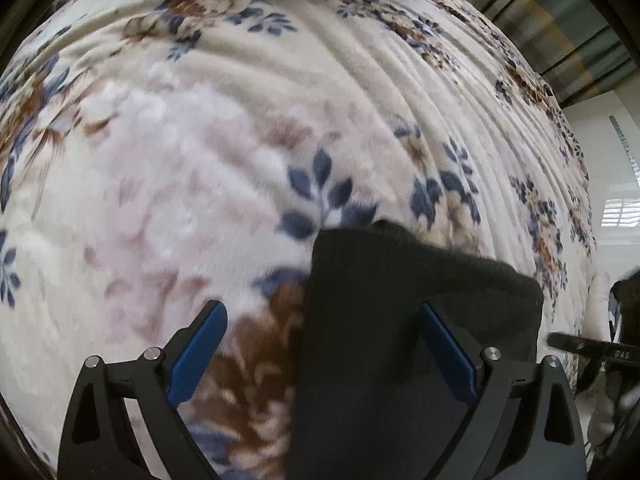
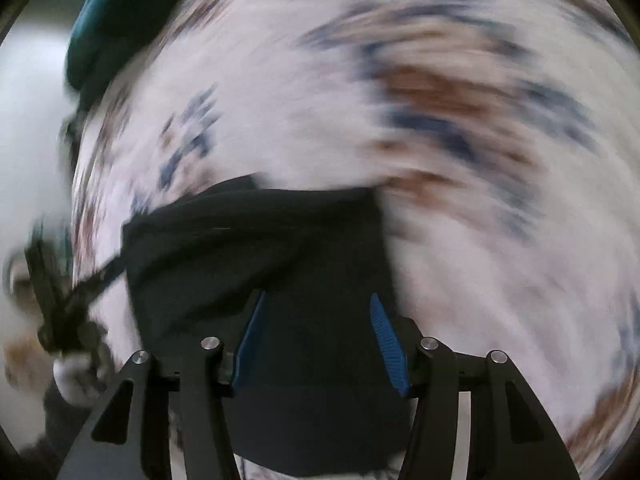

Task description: Fold small clothes

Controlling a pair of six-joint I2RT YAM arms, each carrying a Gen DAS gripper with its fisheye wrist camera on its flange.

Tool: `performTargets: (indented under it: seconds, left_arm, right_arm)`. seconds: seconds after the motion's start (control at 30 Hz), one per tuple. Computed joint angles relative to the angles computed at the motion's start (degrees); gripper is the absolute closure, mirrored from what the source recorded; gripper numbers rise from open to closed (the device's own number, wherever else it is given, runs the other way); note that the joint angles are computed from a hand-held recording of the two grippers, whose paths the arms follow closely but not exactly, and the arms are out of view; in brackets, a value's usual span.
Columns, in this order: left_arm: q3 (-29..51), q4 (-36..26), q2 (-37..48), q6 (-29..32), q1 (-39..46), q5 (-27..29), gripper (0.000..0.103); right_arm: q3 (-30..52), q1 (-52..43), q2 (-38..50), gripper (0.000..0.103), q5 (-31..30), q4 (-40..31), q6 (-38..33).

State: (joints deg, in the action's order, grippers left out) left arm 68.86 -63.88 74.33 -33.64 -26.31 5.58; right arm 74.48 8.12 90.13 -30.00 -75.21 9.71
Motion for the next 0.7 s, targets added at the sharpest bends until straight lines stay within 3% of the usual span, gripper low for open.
performTargets:
  seconds: [0.1, 0.2, 0.33, 0.4, 0.53, 0.57, 0.63, 0.7]
  left_arm:
    - [0.85, 1.27, 2.32, 0.58, -0.46, -1.08, 0.006]
    - [0.97, 1.72, 3.69, 1.05, -0.58, -1.50, 0.006]
    - [0.04, 2.02, 3.08, 1.26, 0.22, -0.39, 0.006]
    - [-0.25, 0.98, 1.24, 2.04, 0.97, 0.72, 0.006]
    - [-4.22, -0.95, -6.09, 4.66, 4.05, 6.91, 0.006]
    - [-6.40, -1.45, -8.60, 4.91, 5.50, 10.06, 0.006]
    - [-10.65, -2.03, -12.08, 5.99, 8.39, 16.65, 0.006]
    - [-14.99, -1.95, -14.81, 6.07, 9.39, 20.64, 0.006]
  right_arm:
    - [3.80, 7.95, 6.65, 0.052, 7.06, 6.43, 6.41]
    - [5.23, 8.52, 8.57, 0.052, 11.02, 12.61, 13.27]
    - [5.06, 8.18, 8.45, 0.051, 9.75, 13.08, 15.81]
    - [2.78, 4.39, 5.21, 0.051, 6.42, 12.00, 13.34]
    - [-5.74, -9.11, -3.21, 0.023, -2.47, 6.55, 3.82]
    - [-7.96, -11.76, -3.42, 0.023, -4.51, 5.61, 1.50]
    - [-14.87, -21.44, -2.56, 0.023, -6.52, 0.68, -9.83]
    - [-20.90, -27.36, 0.19, 0.023, -11.71, 0.88, -18.18]
